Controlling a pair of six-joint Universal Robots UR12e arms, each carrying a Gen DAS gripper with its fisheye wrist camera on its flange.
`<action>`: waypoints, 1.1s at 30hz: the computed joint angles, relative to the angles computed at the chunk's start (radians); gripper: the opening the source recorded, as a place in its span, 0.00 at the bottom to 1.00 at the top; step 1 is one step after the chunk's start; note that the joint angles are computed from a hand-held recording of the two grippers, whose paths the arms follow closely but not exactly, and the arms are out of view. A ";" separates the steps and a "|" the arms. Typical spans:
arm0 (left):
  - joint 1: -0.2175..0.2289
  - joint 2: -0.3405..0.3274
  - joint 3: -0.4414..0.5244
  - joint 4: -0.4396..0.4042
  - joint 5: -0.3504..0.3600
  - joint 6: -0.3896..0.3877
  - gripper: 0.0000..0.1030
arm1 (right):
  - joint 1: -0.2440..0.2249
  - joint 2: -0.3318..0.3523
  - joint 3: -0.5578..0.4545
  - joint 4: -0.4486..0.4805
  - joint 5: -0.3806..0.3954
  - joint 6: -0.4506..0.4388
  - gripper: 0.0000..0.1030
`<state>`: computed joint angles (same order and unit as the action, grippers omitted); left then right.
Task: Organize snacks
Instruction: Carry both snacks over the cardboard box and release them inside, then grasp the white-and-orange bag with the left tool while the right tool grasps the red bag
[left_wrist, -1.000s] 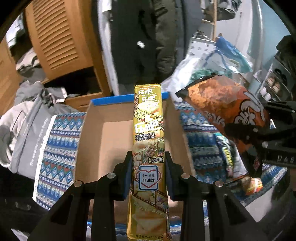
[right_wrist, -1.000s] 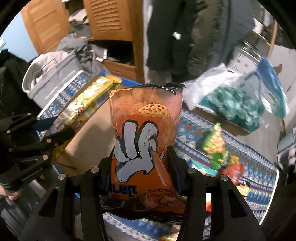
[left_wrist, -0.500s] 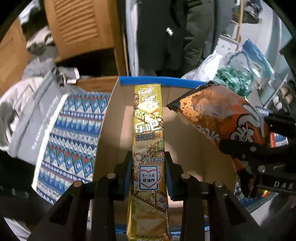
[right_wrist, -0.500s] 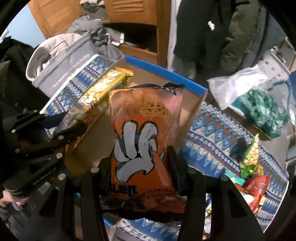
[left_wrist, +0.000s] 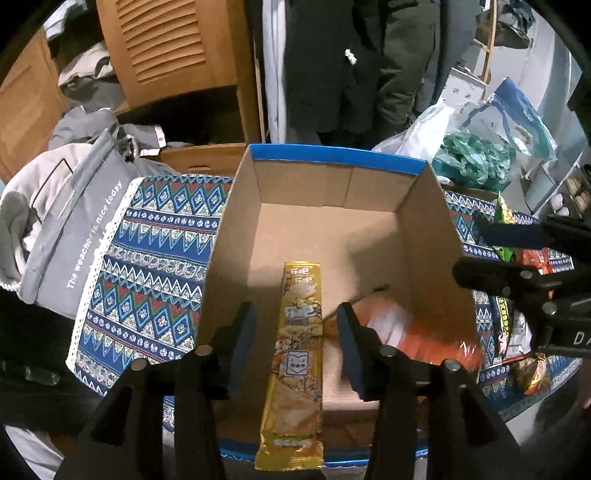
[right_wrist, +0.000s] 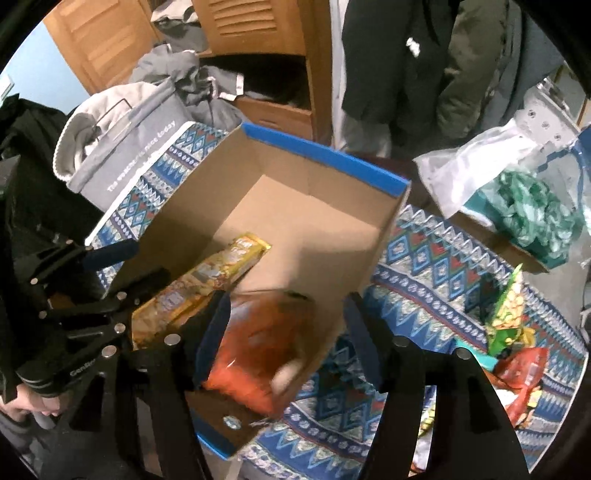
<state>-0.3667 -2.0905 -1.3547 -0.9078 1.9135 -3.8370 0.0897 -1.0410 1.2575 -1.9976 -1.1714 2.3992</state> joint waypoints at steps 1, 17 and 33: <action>-0.003 -0.002 0.006 -0.004 0.004 0.003 0.51 | -0.003 -0.004 0.005 -0.014 -0.003 -0.001 0.63; -0.049 -0.060 0.118 -0.012 -0.002 0.103 0.60 | -0.083 -0.028 0.053 -0.097 -0.044 -0.008 0.68; -0.096 -0.171 0.307 -0.108 -0.026 0.213 0.63 | -0.172 -0.021 0.053 -0.134 -0.040 0.056 0.68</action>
